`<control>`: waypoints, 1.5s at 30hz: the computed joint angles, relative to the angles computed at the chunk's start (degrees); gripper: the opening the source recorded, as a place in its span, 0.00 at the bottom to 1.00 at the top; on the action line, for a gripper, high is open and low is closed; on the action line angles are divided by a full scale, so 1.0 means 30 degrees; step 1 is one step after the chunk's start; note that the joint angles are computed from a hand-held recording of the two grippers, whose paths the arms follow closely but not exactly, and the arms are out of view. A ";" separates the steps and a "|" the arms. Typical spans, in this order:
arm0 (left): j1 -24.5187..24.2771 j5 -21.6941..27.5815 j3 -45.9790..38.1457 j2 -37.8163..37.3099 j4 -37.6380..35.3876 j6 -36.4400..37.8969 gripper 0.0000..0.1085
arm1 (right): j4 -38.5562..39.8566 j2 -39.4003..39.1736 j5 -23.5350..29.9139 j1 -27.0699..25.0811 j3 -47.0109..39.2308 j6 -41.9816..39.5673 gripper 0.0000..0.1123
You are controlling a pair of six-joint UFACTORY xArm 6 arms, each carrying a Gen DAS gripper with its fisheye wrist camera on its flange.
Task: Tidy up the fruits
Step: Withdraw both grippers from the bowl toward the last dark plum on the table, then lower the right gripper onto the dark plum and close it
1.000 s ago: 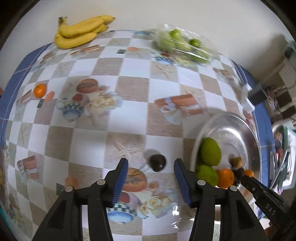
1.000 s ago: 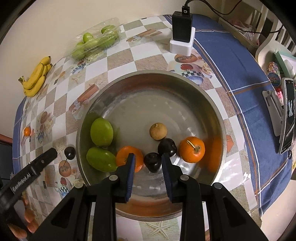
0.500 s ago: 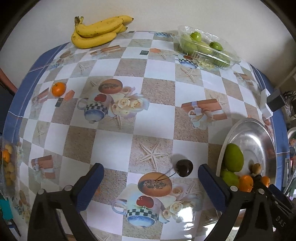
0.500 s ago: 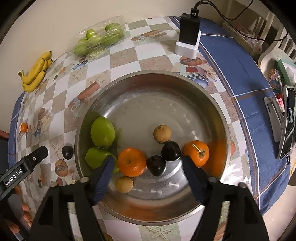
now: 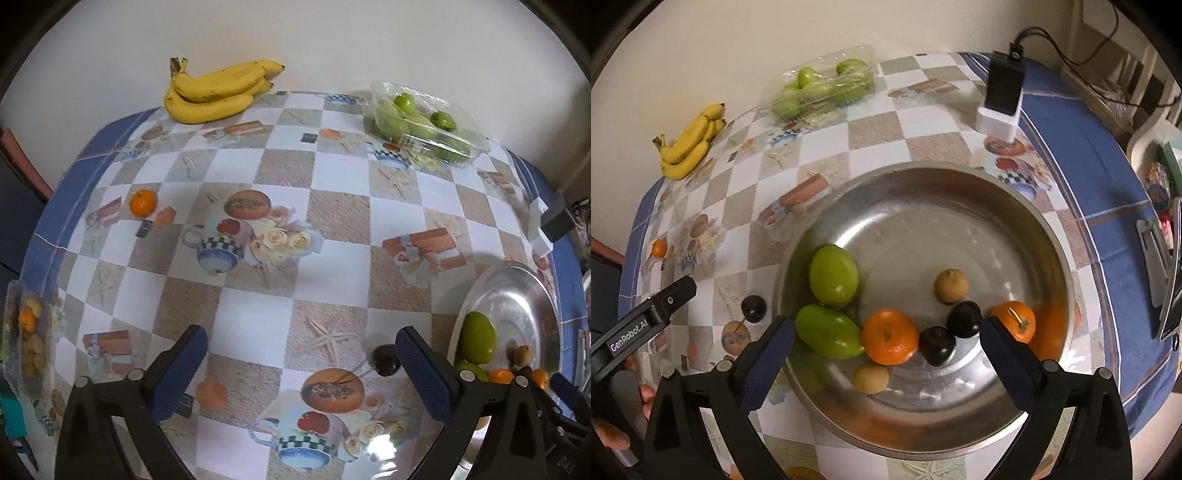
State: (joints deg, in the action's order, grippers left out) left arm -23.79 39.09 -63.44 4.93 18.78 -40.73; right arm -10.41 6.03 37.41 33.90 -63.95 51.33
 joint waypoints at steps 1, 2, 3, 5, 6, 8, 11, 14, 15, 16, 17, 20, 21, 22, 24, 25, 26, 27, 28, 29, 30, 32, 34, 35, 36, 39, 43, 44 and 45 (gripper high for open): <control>0.0021 0.0030 0.0020 -0.0055 0.0354 -0.0230 0.95 | -0.0453 0.0050 -0.0090 0.0092 -0.0128 0.0188 0.89; 0.0052 0.0058 0.0028 -0.0099 0.0672 -0.0442 0.95 | -0.0691 0.0083 -0.0153 0.0154 -0.0220 0.0242 0.89; 0.0078 0.0097 0.0038 -0.0130 0.0827 -0.0554 0.95 | -0.0917 0.0138 -0.0209 0.0209 -0.0345 0.0256 0.89; 0.0222 0.0133 0.0065 -0.0182 0.0780 -0.0546 0.95 | -0.1379 0.0262 -0.0398 0.0365 -0.0586 0.0395 0.89; 0.0300 0.0173 0.0072 -0.0196 0.0657 -0.0518 0.95 | -0.1445 0.0321 -0.0498 0.0411 -0.0674 0.0437 0.89; 0.0441 0.0201 0.0146 -0.0265 0.0452 -0.0478 0.95 | -0.1388 0.0459 -0.0770 0.0470 -0.0840 0.0420 0.89; 0.0662 0.0108 0.0338 -0.0459 0.0544 -0.0669 0.95 | -0.1425 0.0646 -0.1492 0.0594 -0.1010 0.0535 0.89; 0.0884 -0.0030 0.0534 -0.0727 0.1006 -0.1086 0.95 | -0.1667 0.0894 -0.1797 0.0772 -0.1258 0.1057 0.89; 0.1009 -0.0144 0.0628 -0.0845 0.1096 -0.1153 0.95 | -0.1631 0.1057 -0.1839 0.0837 -0.1424 0.1147 0.89; 0.1100 -0.0191 0.0677 -0.0913 0.1123 -0.1193 0.95 | -0.1539 0.1179 -0.1839 0.0879 -0.1562 0.1092 0.89; 0.1208 -0.0171 0.0707 -0.0977 0.1151 -0.1244 0.95 | -0.1475 0.1389 -0.1744 0.0966 -0.1829 0.1025 0.89; 0.1576 0.0361 0.0655 -0.1112 0.1291 -0.1312 0.95 | -0.2160 0.2054 -0.1084 0.1340 -0.2859 0.1400 0.89; 0.1724 0.0529 0.0678 -0.1189 0.1351 -0.1289 0.95 | -0.2334 0.2290 -0.0843 0.1476 -0.3237 0.1406 0.89; 0.1909 0.0656 0.0748 -0.1298 0.1445 -0.1319 0.95 | -0.2352 0.2554 -0.0674 0.1605 -0.3624 0.1268 0.89; 0.2264 0.0843 0.0879 -0.1481 0.1459 -0.1391 0.95 | -0.2144 0.3094 -0.0522 0.1817 -0.4319 0.0951 0.89; 0.2490 0.0826 0.1008 -0.1598 0.1384 -0.1357 0.95 | -0.1939 0.3438 -0.0484 0.1945 -0.4742 0.0719 0.89; 0.2684 0.0772 0.1150 -0.1715 0.1314 -0.1303 0.95 | -0.1740 0.3678 -0.0445 0.2022 -0.5044 0.0489 0.89; 0.2879 0.0694 0.1291 -0.1831 0.1251 -0.1244 0.95 | -0.1563 0.3999 -0.0392 0.2134 -0.5451 0.0242 0.89; 0.3083 0.0603 0.1442 -0.1951 0.1191 -0.1196 0.95 | -0.1504 0.4236 -0.0314 0.2228 -0.5763 0.0112 0.89; 0.3251 0.0525 0.1548 -0.2026 0.1173 -0.1166 0.95 | -0.1437 0.4542 -0.0202 0.2355 -0.6179 -0.0061 0.89; 0.3409 0.0438 0.1666 -0.2109 0.1188 -0.1184 0.95 | -0.1297 0.4880 -0.0052 0.2487 -0.6640 -0.0312 0.89; 0.3651 0.0328 0.1804 -0.2170 0.1132 -0.1101 0.95 | -0.0969 0.5402 0.0203 0.2682 -0.7356 -0.0734 0.89; 0.3828 0.0308 0.1857 -0.2133 0.1055 -0.0990 0.95 | -0.0557 0.5953 0.0435 0.2856 -0.8070 -0.1109 0.89; 0.3872 0.0312 0.1864 -0.2108 0.1044 -0.0964 0.95 | -0.0350 0.6143 0.0503 0.2898 -0.8307 -0.1268 0.89; 0.3940 0.0279 0.1908 -0.2082 0.1068 -0.0949 0.95 | -0.0142 0.6350 0.0594 0.2942 -0.8567 -0.1422 0.89; 0.4049 0.0163 0.1913 -0.1910 0.0852 -0.0733 0.95 | 0.0224 0.7031 0.1076 0.3077 -0.9475 -0.1901 0.89; 0.4113 -0.0015 0.1877 -0.1522 0.0289 -0.0178 0.95 | 0.0817 0.7714 0.1413 0.3137 -1.0215 -0.2684 0.89; 0.4119 -0.0083 0.1862 -0.1407 0.0079 -0.0018 0.95 | 0.1012 0.7855 0.1456 0.3127 -1.0305 -0.2880 0.89; 0.4128 -0.0124 0.1842 -0.1272 -0.0273 0.0186 0.95 | 0.1231 0.7976 0.1489 0.3108 -1.0368 -0.3073 0.89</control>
State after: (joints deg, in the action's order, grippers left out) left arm -11.41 38.72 -57.92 1.12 17.96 -40.17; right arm -6.71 29.96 41.88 43.23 -95.05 42.11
